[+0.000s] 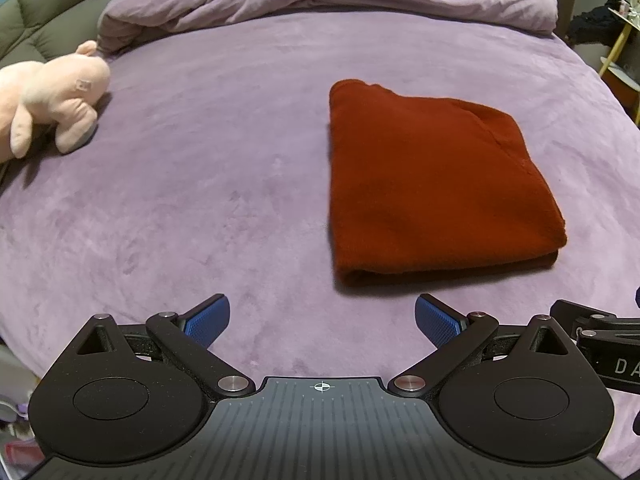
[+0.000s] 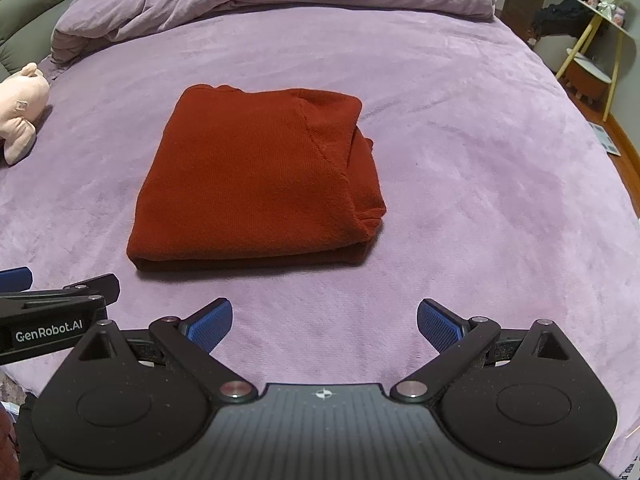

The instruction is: Fold small clothes

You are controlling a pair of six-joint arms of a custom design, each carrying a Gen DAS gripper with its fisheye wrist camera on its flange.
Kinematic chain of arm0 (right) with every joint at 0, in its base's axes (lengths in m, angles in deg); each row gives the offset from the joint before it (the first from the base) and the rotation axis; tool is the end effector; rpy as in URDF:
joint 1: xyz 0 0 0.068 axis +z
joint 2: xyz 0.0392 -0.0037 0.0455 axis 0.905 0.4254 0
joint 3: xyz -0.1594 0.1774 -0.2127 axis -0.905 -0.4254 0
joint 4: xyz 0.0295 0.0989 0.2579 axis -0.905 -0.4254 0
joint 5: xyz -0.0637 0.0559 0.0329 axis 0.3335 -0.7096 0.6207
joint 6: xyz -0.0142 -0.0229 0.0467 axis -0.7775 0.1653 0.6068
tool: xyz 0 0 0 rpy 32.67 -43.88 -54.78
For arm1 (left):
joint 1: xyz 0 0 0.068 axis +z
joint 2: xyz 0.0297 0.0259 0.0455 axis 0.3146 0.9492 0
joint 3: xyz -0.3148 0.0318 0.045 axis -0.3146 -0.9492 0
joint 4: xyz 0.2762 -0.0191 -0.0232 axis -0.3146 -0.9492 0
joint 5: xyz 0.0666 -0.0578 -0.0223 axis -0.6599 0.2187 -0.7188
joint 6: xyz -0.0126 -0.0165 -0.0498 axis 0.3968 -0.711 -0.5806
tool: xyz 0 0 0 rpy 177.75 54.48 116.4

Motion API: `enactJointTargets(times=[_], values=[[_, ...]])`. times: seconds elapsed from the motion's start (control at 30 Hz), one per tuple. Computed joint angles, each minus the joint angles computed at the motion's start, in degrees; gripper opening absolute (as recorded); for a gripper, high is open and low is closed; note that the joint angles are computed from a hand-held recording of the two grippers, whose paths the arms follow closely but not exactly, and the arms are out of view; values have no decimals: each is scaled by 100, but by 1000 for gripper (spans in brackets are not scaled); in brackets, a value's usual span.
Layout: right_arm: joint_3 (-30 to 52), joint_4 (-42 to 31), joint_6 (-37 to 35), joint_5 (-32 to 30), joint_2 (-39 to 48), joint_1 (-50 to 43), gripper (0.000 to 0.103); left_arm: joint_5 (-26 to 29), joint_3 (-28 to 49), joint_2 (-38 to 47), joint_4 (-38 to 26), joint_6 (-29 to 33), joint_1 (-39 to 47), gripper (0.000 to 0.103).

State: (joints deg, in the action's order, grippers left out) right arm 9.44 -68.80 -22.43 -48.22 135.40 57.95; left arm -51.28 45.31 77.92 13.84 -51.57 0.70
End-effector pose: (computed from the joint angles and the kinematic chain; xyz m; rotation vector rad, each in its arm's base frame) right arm 0.3292 -0.0342 0.2361 -0.1907 2.7012 0.1102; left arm 0.2532 -0.0691 0.1648 -0.1959 2.5823 0.1718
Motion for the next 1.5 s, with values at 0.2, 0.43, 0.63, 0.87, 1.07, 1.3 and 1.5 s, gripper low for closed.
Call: enactJointTargets(times=[0.2,0.43,0.63,0.87,1.07,1.3,1.5], values=[[0,-3,26,-8,-24,11,99,-17,7,7,-9,-15,-12,102],[26,-20,22,-2,0,21,99,-1,5,5,-9,-34,-7,102],[33,-30,42,18,-7,51,99,-14,10,0,-19,1,-8,102],[38,-19,55,40,3,63,99,0,24,-29,-56,16,13,102],[41,-28,32,36,-14,73,99,68,31,-31,-49,66,67,102],[27,32,-14,81,-24,103,99,47,39,-41,-66,59,48,102],[43,23,-20,71,-5,93,99,62,81,-2,-85,34,33,102]])
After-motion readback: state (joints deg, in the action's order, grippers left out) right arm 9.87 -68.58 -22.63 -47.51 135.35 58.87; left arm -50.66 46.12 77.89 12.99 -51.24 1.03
